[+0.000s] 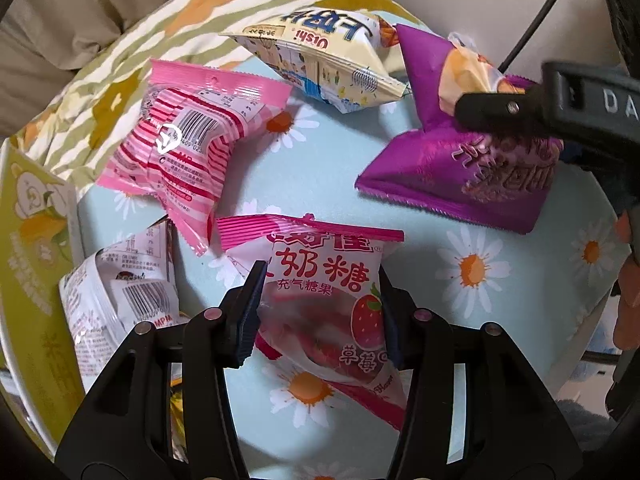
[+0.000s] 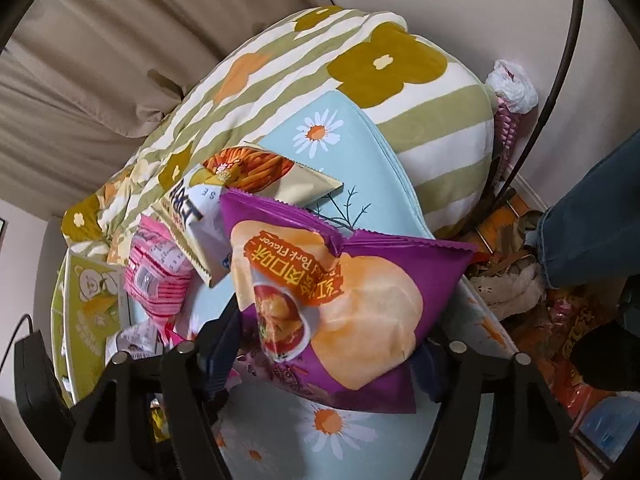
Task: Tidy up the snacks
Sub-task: 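Grasp the pink strawberry candy bag with the left tool while the right tool grasps the purple chip bag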
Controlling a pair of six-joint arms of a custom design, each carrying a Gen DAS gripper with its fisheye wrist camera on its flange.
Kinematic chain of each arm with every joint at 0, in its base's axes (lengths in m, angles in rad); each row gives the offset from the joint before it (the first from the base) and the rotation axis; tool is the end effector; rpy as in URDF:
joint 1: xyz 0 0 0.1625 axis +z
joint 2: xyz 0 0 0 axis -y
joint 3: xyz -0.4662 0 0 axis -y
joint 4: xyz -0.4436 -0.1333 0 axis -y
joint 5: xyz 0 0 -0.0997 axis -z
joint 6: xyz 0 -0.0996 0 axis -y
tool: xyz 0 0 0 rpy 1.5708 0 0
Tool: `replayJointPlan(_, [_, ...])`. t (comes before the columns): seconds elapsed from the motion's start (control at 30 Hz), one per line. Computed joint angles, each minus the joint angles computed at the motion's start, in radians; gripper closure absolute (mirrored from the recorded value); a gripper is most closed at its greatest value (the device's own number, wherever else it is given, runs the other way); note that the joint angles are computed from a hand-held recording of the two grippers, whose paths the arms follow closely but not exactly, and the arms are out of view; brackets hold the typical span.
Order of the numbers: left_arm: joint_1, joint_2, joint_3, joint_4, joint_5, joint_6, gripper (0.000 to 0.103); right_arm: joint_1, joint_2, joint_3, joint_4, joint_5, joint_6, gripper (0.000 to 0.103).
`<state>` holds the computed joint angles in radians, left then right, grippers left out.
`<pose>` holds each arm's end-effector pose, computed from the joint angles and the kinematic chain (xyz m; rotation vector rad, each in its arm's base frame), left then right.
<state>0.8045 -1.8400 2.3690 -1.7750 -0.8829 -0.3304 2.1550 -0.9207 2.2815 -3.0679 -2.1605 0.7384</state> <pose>-0.0865 -0.3733 0.2833 0.6540 2.3043 -0.1121 0.3323 -0.3613 0.0313 -0.2623 -2.6724 0.6454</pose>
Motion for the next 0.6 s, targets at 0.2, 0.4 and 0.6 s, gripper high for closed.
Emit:
replayJointPlan(0.2, [-0.047,-0.030,-0.002,0.030,0.002,-0.064,0.055,0.022,-0.040,0.018,0.029,0.000,-0.019,0.038])
replayJointPlan(0.4, [-0.105,-0.066,-0.025,0.080,0.005,-0.160,0.055,0.059,-0.088,0.022,0.075,0.005,-0.045,0.038])
replayJointPlan(0.6, [-0.189,-0.122,-0.072,0.175,0.066,-0.318,0.055,0.097,-0.126,-0.022,0.113,0.018,-0.165,0.038])
